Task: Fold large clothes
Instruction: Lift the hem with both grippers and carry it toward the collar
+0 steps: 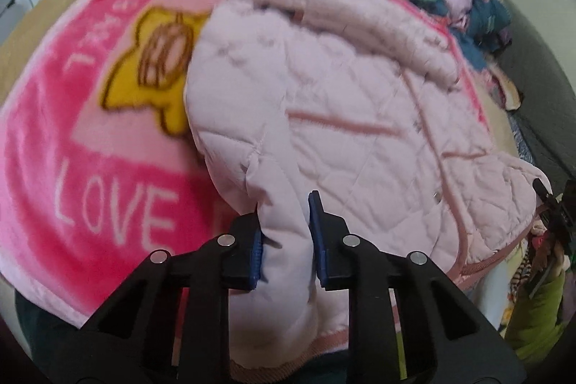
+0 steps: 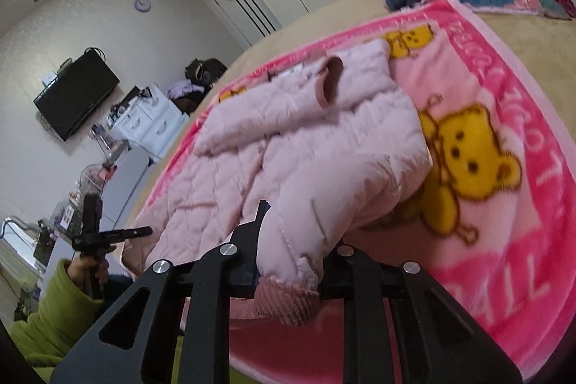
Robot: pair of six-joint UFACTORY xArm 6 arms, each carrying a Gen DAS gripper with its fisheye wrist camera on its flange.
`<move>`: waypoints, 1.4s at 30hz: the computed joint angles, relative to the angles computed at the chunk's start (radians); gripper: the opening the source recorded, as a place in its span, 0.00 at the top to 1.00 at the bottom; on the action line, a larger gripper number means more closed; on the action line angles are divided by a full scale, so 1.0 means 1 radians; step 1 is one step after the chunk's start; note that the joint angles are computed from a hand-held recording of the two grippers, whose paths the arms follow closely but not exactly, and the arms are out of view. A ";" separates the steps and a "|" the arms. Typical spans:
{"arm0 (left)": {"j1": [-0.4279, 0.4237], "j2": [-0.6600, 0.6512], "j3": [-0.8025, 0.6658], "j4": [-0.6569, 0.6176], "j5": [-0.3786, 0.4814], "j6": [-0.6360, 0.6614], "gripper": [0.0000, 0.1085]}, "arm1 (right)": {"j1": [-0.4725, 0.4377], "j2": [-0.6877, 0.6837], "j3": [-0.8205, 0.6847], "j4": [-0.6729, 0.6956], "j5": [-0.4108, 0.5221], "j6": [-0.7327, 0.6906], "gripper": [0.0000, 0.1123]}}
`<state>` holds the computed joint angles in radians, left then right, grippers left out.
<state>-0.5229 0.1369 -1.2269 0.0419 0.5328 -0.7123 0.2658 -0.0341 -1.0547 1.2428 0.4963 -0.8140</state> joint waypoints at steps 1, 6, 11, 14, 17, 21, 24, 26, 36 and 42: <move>-0.005 -0.009 -0.001 0.066 -0.006 -0.036 0.87 | 0.000 0.010 -0.015 0.010 -0.003 -0.003 0.84; -0.020 -0.020 -0.025 0.248 -0.004 -0.130 0.88 | 0.001 0.050 -0.070 0.050 -0.020 -0.014 0.84; -0.013 -0.022 -0.025 0.270 -0.028 -0.156 0.88 | 0.003 0.070 -0.096 0.105 -0.036 -0.044 0.84; -0.006 -0.024 -0.025 0.283 -0.049 -0.173 0.88 | -0.001 0.085 -0.116 0.132 -0.040 -0.048 0.84; -0.003 -0.021 -0.032 0.278 -0.050 -0.168 0.89 | 0.002 0.098 -0.133 0.133 -0.051 -0.045 0.84; -0.003 -0.012 -0.043 0.179 0.003 -0.083 0.88 | -0.001 0.103 -0.141 0.148 -0.053 -0.048 0.84; -0.008 -0.007 -0.049 0.049 0.063 0.017 0.78 | -0.005 0.105 -0.148 0.150 -0.048 -0.045 0.84; -0.015 -0.006 -0.056 0.000 0.115 0.063 0.66 | -0.006 0.107 -0.155 0.163 -0.046 -0.055 0.84; 0.027 0.066 -0.095 -0.237 0.332 0.151 0.45 | -0.010 0.151 -0.253 0.181 -0.024 -0.071 0.84; 0.030 0.063 -0.045 -0.332 0.251 0.159 0.46 | -0.014 0.177 -0.285 0.199 -0.012 -0.089 0.84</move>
<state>-0.4934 0.2001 -1.2719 -0.2904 0.7840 -0.5536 0.2522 0.1424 -1.3401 1.4422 0.4847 -0.9032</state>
